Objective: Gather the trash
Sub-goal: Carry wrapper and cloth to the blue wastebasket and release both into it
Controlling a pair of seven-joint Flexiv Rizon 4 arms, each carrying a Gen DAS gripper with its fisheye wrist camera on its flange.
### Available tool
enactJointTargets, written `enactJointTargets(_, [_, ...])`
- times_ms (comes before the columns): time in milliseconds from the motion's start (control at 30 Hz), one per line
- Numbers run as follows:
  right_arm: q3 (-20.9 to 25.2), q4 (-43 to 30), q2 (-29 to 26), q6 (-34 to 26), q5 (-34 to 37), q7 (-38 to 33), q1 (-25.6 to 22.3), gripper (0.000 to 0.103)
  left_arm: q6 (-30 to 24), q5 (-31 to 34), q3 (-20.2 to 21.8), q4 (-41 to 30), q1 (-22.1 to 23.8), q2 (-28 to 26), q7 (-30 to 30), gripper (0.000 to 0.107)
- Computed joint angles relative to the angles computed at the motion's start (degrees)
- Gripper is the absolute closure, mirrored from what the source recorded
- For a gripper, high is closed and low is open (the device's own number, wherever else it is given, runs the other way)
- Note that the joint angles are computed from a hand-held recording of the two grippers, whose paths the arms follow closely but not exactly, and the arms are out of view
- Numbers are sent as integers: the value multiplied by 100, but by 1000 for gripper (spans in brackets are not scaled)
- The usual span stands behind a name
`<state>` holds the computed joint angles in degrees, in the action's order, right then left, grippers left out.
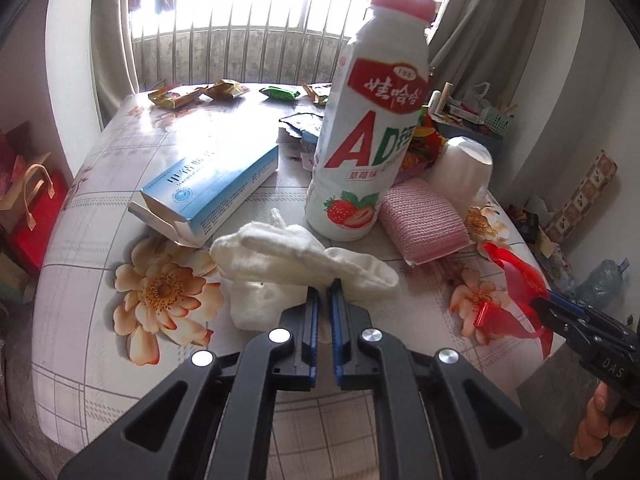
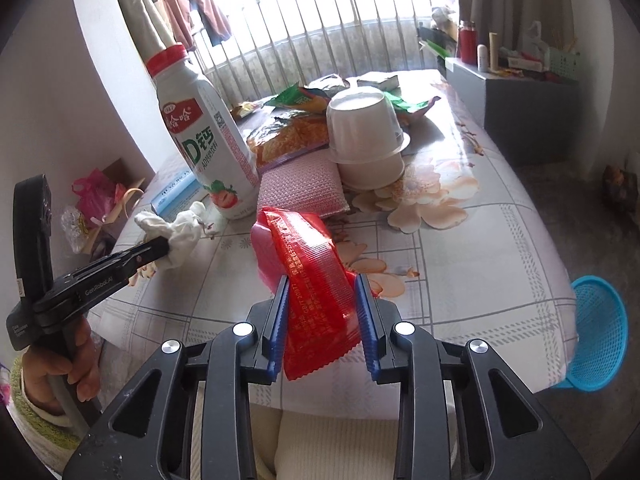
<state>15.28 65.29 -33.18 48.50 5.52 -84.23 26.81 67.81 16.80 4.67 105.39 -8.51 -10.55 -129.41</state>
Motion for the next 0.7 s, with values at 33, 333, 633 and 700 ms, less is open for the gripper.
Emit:
enactJointTargets(33, [19, 56, 51, 55, 58, -1, -43, 75, 23, -26, -21, 46, -19, 75, 11, 102])
enactJointTargets(333, [2, 862, 693, 690, 420, 229, -429, 76, 331, -245, -412, -198, -191, 171, 557, 102])
enactJointTargets(633, [-284, 1841, 1272, 1258, 591, 1364, -955, 76, 279, -1701, -1164, -1641, -384, -1019, 2685, 102])
enactJointTargets(700, [-415, 2031, 1342, 1299, 493, 1689, -1055, 76, 95, -1949, -1278, -2141, -498, -1399, 3035, 102])
